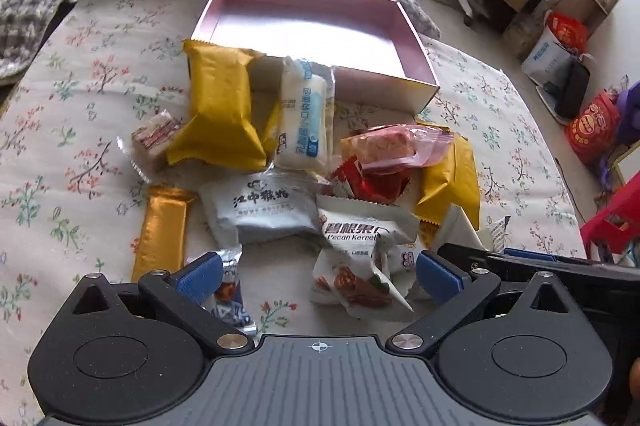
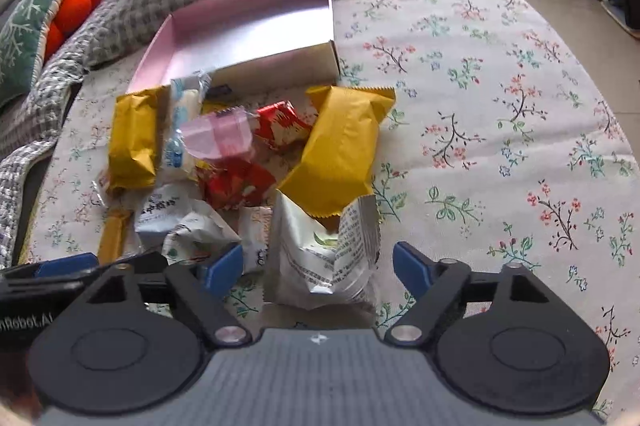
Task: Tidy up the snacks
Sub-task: 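Reach both grippers toward the silver snack packets in the pile, then grasp silver packets with both grippers and drop them into the pink box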
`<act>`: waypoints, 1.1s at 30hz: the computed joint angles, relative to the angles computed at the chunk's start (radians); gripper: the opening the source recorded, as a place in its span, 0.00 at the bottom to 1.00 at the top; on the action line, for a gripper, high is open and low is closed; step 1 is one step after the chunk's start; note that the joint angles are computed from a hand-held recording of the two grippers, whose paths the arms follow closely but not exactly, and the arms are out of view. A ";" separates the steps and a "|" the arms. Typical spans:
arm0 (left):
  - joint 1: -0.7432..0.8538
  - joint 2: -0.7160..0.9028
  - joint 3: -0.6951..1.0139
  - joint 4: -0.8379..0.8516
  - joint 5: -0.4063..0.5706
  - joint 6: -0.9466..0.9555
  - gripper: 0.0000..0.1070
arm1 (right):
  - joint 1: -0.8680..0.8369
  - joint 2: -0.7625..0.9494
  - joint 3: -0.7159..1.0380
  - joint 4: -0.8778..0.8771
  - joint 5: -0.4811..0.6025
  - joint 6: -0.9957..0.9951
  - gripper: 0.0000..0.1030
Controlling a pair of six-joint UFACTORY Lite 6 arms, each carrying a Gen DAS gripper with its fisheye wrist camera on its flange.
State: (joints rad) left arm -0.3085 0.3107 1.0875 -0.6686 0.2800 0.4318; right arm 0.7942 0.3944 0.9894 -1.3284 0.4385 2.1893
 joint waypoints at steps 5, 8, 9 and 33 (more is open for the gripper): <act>0.008 0.043 0.025 -0.099 0.030 0.095 0.96 | -0.026 0.027 0.014 0.018 -0.036 -0.003 0.67; -0.001 0.064 0.023 -0.176 0.008 0.163 0.95 | -0.044 0.043 0.018 0.013 -0.074 0.018 0.56; 0.000 0.073 0.024 -0.207 0.005 0.192 0.95 | -0.048 0.047 0.025 0.028 -0.087 0.012 0.56; -0.079 0.004 -0.065 -0.454 -0.099 0.537 0.42 | 0.040 0.016 0.030 -0.103 0.059 0.065 0.42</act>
